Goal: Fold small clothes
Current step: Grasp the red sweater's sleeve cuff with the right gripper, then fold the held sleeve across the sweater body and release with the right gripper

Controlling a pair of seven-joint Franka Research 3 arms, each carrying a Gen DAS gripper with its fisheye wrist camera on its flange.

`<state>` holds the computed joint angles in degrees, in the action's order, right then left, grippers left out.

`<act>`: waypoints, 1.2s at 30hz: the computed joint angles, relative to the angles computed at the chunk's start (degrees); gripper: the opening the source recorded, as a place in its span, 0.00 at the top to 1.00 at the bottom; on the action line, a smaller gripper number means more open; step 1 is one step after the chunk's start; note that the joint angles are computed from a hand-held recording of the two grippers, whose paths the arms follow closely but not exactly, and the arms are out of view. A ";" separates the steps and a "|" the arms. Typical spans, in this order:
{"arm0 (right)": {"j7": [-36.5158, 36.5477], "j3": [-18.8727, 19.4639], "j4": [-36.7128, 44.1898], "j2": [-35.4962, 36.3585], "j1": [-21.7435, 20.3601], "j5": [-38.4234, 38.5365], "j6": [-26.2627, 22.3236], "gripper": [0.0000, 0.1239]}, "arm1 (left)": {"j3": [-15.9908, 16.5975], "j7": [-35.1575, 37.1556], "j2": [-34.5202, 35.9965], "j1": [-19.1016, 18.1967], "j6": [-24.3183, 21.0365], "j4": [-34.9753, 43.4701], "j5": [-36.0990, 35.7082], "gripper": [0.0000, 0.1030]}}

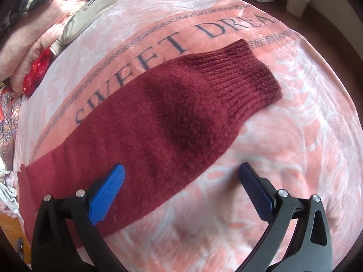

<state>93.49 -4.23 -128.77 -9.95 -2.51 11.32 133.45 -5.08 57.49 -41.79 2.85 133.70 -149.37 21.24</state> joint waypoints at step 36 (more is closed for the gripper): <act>-0.37 18.22 -2.94 -7.49 24.45 -11.67 7.83 0.92 | 6.09 5.98 5.05 4.73 3.16 0.51 -4.71 0.04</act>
